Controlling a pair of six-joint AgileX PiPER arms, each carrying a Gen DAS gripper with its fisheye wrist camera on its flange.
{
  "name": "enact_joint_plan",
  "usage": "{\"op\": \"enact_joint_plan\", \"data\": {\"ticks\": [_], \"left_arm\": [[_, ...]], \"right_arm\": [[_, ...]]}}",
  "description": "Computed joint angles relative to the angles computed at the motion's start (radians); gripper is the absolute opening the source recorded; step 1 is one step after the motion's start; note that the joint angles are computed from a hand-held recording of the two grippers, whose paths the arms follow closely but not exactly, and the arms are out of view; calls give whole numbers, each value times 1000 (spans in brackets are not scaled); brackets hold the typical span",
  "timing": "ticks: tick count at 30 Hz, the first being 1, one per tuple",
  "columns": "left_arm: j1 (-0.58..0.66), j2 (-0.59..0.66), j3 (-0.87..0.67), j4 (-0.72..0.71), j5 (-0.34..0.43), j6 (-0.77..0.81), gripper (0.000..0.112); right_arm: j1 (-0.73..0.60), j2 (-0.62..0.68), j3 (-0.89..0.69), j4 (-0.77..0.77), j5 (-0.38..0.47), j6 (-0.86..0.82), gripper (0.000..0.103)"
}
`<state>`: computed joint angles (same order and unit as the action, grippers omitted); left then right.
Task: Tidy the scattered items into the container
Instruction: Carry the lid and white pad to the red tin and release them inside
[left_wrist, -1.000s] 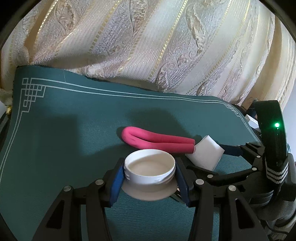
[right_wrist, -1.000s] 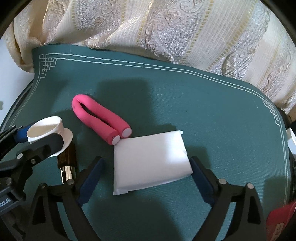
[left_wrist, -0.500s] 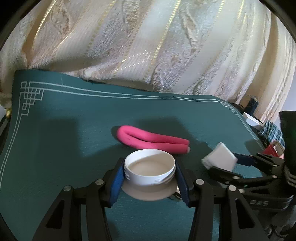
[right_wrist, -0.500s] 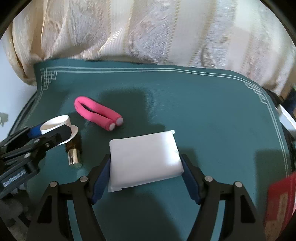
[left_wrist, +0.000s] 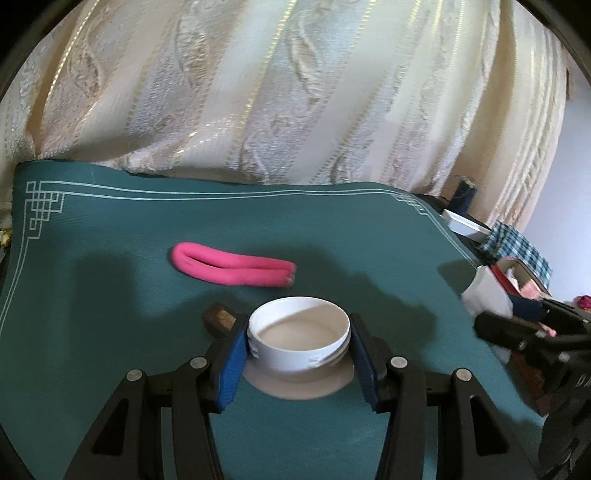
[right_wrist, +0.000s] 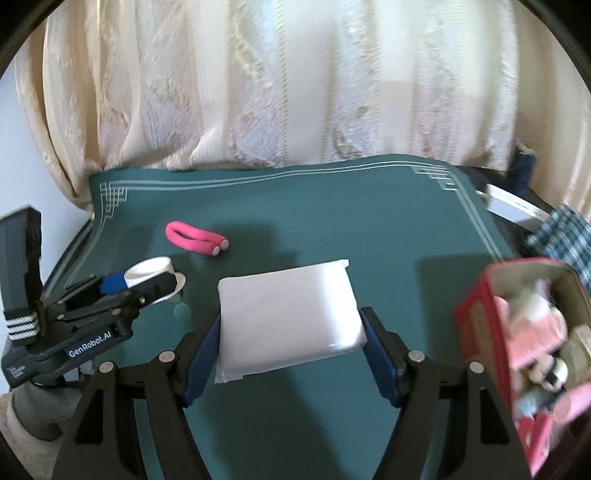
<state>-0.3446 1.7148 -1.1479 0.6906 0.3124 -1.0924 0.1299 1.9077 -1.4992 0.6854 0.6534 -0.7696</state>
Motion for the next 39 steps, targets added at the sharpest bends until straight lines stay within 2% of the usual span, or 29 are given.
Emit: {"op": "enact_joint_plan", "data": {"ticks": [7,13,19,25,39], "left_arm": [[-114,-2,-28,-1,32,-31,54],[-241,53,-153,-41,99,21,54],[-356,157,-350,-114,174,138,54],[-424,277,-576,-206,248,285,54],[-450,551,-1074,-410,438,562,54]], "right_arm": [[-163,-132,141,135,3,-170,76],[-326,-166,173,188,36,-242,76],[-477,-140,137,222,88,-262,76],[-551,-137,146,235,87,-331,76],[-631,-72,100,246,121,-367,77]]}}
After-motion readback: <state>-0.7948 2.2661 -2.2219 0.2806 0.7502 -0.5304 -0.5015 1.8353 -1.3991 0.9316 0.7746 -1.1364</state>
